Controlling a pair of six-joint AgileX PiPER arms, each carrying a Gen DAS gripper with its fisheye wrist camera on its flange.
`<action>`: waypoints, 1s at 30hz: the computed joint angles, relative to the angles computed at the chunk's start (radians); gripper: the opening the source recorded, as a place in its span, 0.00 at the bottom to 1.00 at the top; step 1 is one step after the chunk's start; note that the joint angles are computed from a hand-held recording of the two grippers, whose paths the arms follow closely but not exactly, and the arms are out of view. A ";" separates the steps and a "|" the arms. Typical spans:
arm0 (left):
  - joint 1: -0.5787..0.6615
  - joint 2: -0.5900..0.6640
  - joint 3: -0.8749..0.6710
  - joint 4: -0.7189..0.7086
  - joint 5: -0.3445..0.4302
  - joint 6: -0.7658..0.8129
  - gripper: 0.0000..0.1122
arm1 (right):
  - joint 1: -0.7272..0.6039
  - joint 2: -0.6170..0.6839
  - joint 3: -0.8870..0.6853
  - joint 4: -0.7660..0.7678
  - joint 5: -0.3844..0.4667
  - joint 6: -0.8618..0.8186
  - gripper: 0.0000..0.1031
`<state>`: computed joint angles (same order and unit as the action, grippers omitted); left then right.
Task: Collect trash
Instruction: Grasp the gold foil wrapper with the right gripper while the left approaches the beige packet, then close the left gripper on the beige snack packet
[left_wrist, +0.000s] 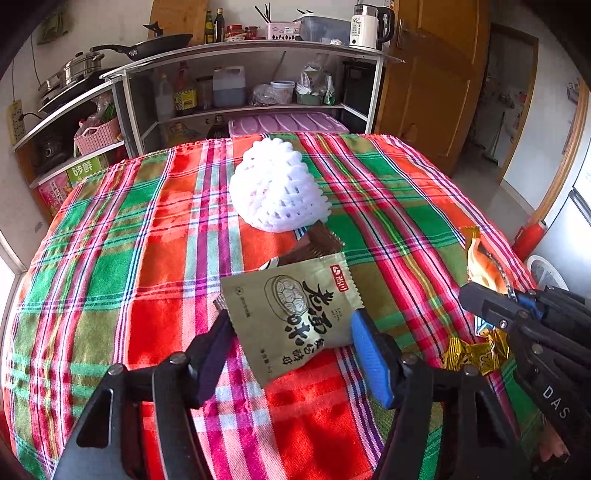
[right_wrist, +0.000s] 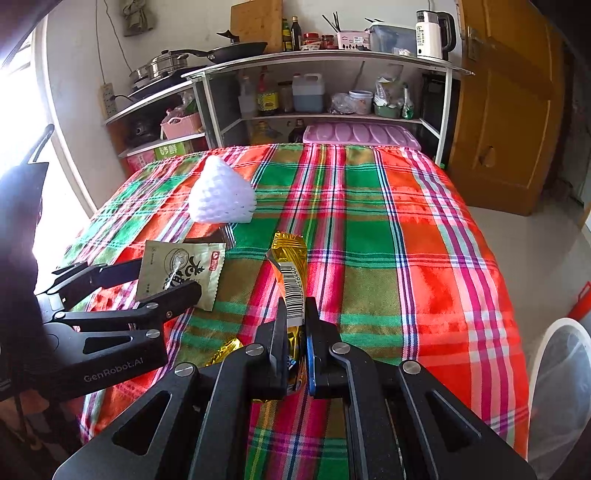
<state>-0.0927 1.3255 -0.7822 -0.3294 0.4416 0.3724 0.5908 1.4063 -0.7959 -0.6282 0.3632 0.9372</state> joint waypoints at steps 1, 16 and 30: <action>-0.009 -0.002 0.001 0.021 -0.007 -0.025 0.51 | 0.000 0.001 0.001 -0.002 -0.002 0.004 0.07; -0.065 -0.057 0.018 0.126 -0.019 -0.126 0.03 | -0.015 -0.015 0.018 -0.021 -0.012 0.032 0.06; 0.015 -0.121 0.022 -0.200 0.060 0.155 0.03 | -0.055 -0.087 0.057 0.000 -0.023 0.008 0.07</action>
<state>-0.0775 1.2043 -0.7605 -0.5289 0.5013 0.5278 0.5361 1.3193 -0.7386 -0.6285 0.3401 0.9455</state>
